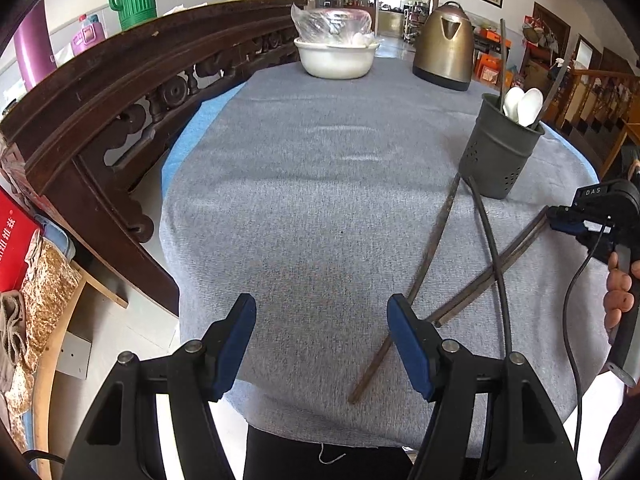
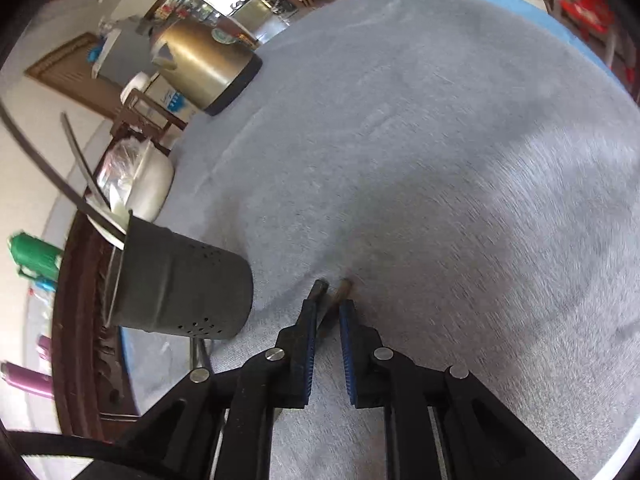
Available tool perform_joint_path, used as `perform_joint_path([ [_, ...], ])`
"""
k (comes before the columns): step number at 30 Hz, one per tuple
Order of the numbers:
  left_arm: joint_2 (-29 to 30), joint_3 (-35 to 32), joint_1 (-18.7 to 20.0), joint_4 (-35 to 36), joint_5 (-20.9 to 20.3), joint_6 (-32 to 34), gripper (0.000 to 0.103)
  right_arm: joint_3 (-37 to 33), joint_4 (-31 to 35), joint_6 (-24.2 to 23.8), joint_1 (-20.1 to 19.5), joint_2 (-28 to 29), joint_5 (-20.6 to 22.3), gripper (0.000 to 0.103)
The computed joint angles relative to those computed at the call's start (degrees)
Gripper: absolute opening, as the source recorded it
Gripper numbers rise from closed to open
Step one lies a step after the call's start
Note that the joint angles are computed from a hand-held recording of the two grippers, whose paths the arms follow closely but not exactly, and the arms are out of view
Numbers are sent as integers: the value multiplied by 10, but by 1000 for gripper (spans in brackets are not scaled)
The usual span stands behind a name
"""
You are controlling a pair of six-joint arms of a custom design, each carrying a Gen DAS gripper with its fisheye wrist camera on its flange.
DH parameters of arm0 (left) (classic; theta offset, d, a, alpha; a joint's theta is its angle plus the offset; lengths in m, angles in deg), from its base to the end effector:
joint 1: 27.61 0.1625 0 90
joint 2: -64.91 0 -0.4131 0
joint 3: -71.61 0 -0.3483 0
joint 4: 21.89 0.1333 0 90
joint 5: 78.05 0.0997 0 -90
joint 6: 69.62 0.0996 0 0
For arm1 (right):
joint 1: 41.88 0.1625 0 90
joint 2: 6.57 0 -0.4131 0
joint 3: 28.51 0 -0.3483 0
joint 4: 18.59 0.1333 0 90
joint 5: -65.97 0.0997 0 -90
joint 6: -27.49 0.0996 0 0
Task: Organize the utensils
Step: 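Grasp the end of a brown chopstick with the right tool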
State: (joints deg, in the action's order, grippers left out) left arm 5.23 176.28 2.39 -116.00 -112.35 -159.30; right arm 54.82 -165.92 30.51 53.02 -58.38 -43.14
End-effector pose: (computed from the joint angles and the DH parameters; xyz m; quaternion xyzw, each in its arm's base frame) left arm -0.3196 -0.4335 0.1652 -0.0545 0.8427 -0.3418 0.4125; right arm 0.1587 -0.6720 0.2638 -0.0213 -0.9617 0.2309 0.1462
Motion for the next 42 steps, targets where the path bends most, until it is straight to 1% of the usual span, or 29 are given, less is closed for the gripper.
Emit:
perform_joint_path([
  [2, 2, -2, 5, 1, -1, -1, 69, -9, 3, -21, 13, 9, -33, 15],
  [5, 3, -5, 13, 0, -3, -3, 69, -32, 1, -90, 37, 35, -94, 15],
  [6, 3, -5, 15, -1, -4, -3, 69, -34, 0, -100, 39, 39, -101, 15],
  [9, 4, -10, 20, 6, -3, -6, 69, -32, 4, -110, 38, 37, -102, 14],
  [11, 5, -15, 22, 12, -1, -8, 69, -39, 22, -113, 34, 37, -96, 16],
  [12, 5, -16, 23, 15, -1, -9, 69, -42, 31, -119, 32, 37, -95, 13],
  [15, 9, -25, 27, 26, -1, -13, 69, -32, 27, -132, 25, 28, -80, 13],
  [18, 14, -35, 31, 37, 0, -16, 69, -22, 11, -166, 27, 22, -114, 13],
  [22, 23, -48, 36, 40, 8, -7, 69, -17, 11, -210, 33, 20, -149, 13],
  [24, 24, -51, 41, 20, 13, 17, 69, -9, -12, -239, 39, 26, -170, 16],
  [27, 24, -50, 46, -37, 23, 80, 69, -1, -37, -256, 41, 28, -177, 18],
  [30, 37, -72, 56, -56, 24, 133, 69, 10, -47, -267, 34, 19, -155, 19],
  [32, 50, -89, 68, -93, 18, 195, 69, 15, -49, -275, 28, 11, -138, 19],
  [35, 71, -120, 83, -122, 7, 256, 69, 25, -64, -284, 22, 8, -116, 19],
  [38, 99, -156, 90, -125, 8, 305, 69, 47, -78, -298, 17, -6, -99, 20],
  [41, 127, -187, 96, -140, 6, 372, 69, 48, -79, -307, 11, -7, -84, 21],
  [42, 133, -193, 97, -139, 5, 380, 68, 48, -77, -308, 9, -8, -80, 21],
])
